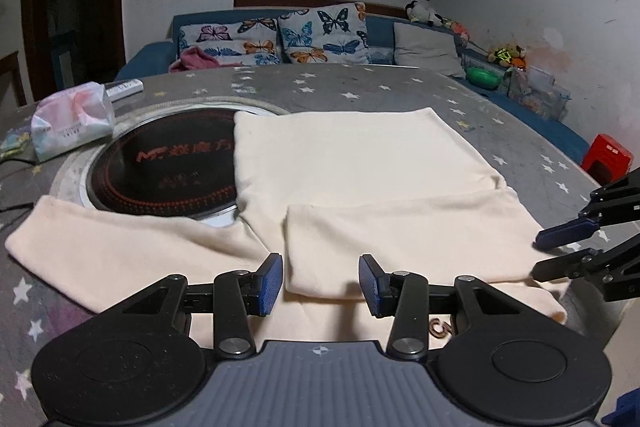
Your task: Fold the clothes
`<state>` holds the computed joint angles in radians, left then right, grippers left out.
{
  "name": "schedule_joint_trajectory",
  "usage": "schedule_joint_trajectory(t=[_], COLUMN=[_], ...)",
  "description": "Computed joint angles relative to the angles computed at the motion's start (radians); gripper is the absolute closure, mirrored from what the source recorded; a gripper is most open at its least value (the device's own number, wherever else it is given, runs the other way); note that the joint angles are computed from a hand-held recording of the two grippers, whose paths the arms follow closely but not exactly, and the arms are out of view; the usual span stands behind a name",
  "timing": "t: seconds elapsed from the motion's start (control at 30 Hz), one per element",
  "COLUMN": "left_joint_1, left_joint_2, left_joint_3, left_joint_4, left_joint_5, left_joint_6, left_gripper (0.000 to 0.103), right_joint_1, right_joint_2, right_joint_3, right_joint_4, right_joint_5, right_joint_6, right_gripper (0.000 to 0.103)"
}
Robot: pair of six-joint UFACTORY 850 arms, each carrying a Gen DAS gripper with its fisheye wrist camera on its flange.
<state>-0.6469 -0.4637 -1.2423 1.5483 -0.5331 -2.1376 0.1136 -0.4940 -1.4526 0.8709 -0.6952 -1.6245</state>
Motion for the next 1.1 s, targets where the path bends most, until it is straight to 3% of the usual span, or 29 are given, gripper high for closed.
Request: schedule_joint_trajectory(t=[0.13,0.23,0.33,0.6,0.87,1.1], left_joint_1=[-0.004,-0.003,-0.004,-0.012,-0.011,-0.004], left_joint_2=[-0.002,0.001,0.004,0.056,0.04,0.033], left_joint_3=[0.0,0.004,0.008,0.044,0.031,0.01], left_joint_4=[-0.007,-0.011,-0.018,0.071,-0.077,0.015], left_joint_5=[-0.007,-0.01,-0.025,-0.01,0.031,0.034], left_joint_6=[0.006,-0.003,-0.009,-0.132,0.045,-0.015], left_gripper=[0.083,0.094,0.098,0.1,0.098,0.096], right_joint_1=[0.003,0.004,0.005,-0.011,-0.027,-0.029], right_joint_2=[0.016,0.022,0.031,0.067,0.045,0.019], right_joint_3=[0.028,0.039,0.054,0.086,0.057,-0.009], right_joint_4=[0.01,0.021,0.048,0.15,0.017,0.095], right_joint_5=[0.038,0.062,0.083,0.101,0.059,0.045], right_joint_6=[-0.055,-0.077,-0.115,-0.208,-0.089,-0.096], right_gripper=[0.076,0.085,0.094,0.099,0.096,0.095])
